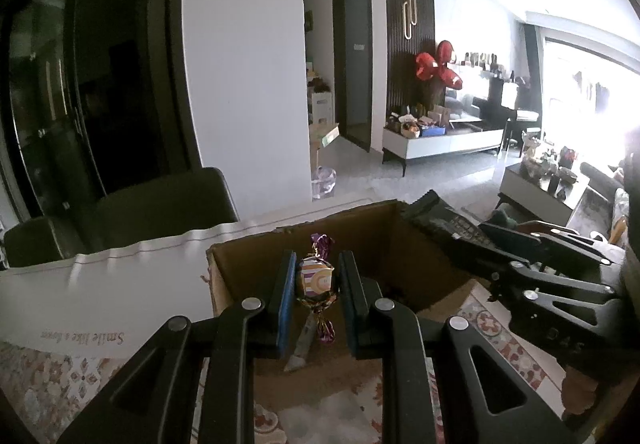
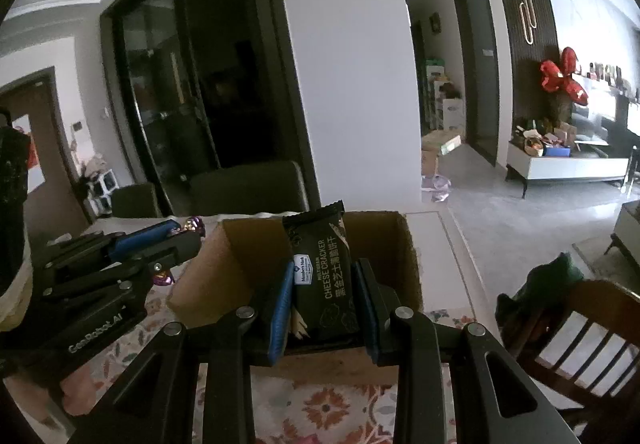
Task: Organize snacks
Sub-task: 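Carry the candy and cracker bar over the cardboard box, then open both tools to drop the snacks into the box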
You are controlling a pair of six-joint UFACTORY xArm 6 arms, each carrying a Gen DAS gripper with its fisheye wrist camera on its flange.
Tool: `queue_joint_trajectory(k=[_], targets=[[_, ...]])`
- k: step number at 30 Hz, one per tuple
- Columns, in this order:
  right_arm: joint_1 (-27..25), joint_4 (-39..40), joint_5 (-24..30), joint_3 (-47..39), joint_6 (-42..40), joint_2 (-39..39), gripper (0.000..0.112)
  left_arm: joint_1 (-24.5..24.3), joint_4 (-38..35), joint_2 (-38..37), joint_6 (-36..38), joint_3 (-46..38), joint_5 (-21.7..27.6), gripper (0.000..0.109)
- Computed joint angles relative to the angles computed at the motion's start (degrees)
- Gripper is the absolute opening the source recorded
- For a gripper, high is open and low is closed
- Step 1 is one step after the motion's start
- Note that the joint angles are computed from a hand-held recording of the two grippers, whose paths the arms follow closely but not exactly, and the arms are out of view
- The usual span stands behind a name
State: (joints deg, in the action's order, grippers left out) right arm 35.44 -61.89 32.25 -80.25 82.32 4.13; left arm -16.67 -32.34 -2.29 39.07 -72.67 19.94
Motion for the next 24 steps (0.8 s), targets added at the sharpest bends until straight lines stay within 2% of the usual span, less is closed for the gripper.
queue_joint_trajectory(k=[12, 13, 14, 16, 18, 24], targets=[[-2.73, 7.31, -0.17, -4.06, -7.53, 4.75, 0.032, 0.59, 7.89, 7.57, -7.19, -7.50, 3.57, 0.022], [-2.90, 7.05, -0.06, -4.12, -7.04, 4.92, 0.032, 0.59, 8.32, 7.78, -7.40, -7.68, 3.51, 0.029], [-3.01, 6.80, -0.05, -4.13, -6.74, 5.02, 0.032, 0.57, 9.27, 7.98, -7.85, -7.85, 3.52, 0.046], [-3.03, 7.06, 0.44, -4.53, -7.12, 5.41, 0.037, 0.41, 11.49, 7.59, -9.84, -6.91, 1.94, 0.064], [-2.69, 7.62, 1.74, -5.45, -7.49, 6.03, 0.059, 0.41, 11.98, 6.58, -10.22, -5.21, -0.05, 0.064], [-1.24, 3.63, 4.32, -2.95, -2.44, 3.76, 0.060, 0.65, 15.11, 2.19, -12.87, 0.69, -4.10, 0.072]])
